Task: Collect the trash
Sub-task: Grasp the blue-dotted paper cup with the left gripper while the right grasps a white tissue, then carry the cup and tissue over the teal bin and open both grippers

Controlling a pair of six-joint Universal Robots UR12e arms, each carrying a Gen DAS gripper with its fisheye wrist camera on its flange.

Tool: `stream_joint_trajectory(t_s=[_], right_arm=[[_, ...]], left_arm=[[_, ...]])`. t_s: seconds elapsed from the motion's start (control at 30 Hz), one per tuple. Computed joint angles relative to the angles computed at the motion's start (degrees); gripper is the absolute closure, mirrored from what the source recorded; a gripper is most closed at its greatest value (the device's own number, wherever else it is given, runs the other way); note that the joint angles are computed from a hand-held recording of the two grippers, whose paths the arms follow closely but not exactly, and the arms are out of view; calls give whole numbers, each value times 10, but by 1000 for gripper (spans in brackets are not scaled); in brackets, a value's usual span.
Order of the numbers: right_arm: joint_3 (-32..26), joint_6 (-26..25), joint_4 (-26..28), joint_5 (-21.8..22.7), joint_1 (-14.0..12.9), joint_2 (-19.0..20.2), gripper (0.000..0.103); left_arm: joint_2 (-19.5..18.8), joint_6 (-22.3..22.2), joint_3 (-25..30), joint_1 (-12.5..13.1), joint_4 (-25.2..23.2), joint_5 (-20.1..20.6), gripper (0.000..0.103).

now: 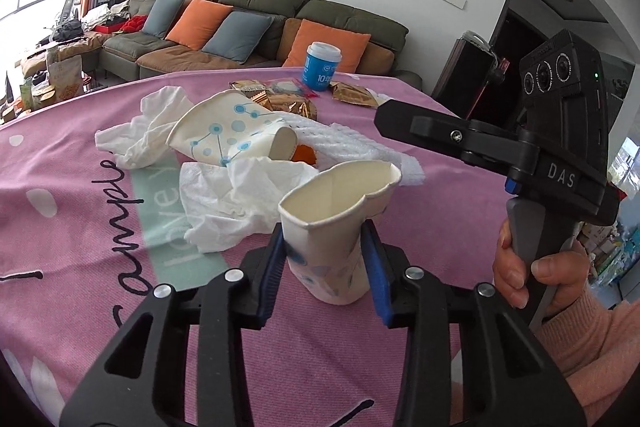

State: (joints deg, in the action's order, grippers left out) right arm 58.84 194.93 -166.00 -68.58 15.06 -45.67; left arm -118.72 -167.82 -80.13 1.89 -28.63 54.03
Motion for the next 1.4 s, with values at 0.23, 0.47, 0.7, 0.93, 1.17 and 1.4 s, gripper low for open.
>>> stream_joint_trajectory(t_s=[0.23,0.47,0.7,0.93,1.17,1.4], right_arm=[[-11,-23,16,20,6,4,34],[-36,-56,70,27,17,15,42],[-64,-82,127,6,28,29,49],[-87,-101,173,-25,37,38,70],[-92,-100,184,-22,38,39,94],[-92,-92,165,31,34,34,98]], left_arm=[[28,-18,-44,18,37,-5,66],[62,-62,-96,45,78,20,67],[86,-105,-132,70,116,53,67],[100,-130,-154,85,139,76,67],[108,-147,-166,92,148,92,67],[117,-160,-178,101,170,108,67]])
